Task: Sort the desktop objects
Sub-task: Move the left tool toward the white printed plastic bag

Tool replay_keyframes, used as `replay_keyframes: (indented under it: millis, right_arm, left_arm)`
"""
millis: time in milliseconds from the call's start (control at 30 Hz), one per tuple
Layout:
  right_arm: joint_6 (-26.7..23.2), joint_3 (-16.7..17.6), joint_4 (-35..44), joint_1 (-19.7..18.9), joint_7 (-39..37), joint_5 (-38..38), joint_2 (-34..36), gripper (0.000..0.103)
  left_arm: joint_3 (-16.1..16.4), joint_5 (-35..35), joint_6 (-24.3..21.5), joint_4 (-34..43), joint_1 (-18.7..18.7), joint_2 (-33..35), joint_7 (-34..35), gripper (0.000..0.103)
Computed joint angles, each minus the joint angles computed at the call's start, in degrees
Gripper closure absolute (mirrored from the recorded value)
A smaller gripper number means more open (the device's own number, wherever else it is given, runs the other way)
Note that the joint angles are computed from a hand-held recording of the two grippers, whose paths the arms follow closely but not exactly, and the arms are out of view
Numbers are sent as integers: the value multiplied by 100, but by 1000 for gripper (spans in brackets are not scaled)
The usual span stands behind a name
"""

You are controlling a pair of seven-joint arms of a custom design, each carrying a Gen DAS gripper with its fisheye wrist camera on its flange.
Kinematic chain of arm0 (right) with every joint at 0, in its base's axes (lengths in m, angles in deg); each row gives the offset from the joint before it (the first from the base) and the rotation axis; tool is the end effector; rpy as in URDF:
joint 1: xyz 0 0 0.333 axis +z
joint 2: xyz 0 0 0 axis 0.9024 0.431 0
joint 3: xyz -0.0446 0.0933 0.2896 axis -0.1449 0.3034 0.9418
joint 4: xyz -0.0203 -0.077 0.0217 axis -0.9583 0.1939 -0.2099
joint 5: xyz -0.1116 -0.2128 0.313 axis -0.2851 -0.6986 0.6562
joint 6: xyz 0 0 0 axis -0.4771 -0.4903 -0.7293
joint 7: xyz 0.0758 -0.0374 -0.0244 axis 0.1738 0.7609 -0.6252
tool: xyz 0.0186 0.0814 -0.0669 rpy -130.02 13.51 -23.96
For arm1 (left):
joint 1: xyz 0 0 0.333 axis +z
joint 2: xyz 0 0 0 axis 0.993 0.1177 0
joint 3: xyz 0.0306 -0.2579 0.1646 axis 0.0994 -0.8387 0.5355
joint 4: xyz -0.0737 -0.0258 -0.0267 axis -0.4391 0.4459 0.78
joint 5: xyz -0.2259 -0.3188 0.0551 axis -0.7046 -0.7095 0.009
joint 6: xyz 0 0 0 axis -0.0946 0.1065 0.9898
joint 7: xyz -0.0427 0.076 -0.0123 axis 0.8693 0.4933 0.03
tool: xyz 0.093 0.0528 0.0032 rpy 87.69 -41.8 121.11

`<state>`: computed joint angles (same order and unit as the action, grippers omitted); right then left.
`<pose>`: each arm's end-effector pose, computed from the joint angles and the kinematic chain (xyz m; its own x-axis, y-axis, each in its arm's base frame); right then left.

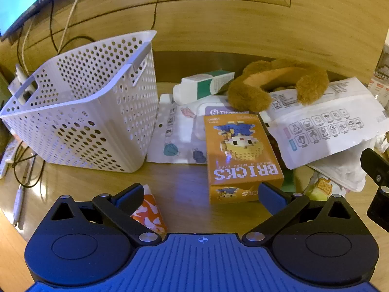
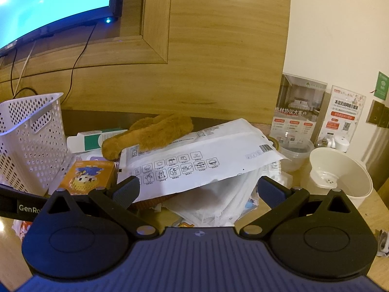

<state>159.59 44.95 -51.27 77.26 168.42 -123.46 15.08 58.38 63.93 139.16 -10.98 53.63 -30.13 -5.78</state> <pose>0.5394 0.2151 0.5547 -0.1568 -0.9869 0.0379 -0.4898 0.0443 -0.8707 0.6052 -0.4179 0.5588 -0.0238 -0.9980 -0.0581 -0.7844 0.0547 -0.6179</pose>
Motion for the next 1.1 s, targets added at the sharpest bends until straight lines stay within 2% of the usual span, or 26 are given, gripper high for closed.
replay_keyframes:
  millis: [700, 1000, 1100]
  right_arm:
    - [7, -40, -37, -87, -16, 18, -43, 0]
    - [40, -112, -40, -233, -163, -228, -54, 0]
    - [284, -228, -96, -331, -355, 93, -70, 0]
  left_arm:
    - [-13, -18, 120, 104, -68, 111, 106, 0]
    - [-122, -42, 980, -250, -55, 21, 377, 0]
    - [-165, -121, 1178, -222, -92, 92, 576, 0]
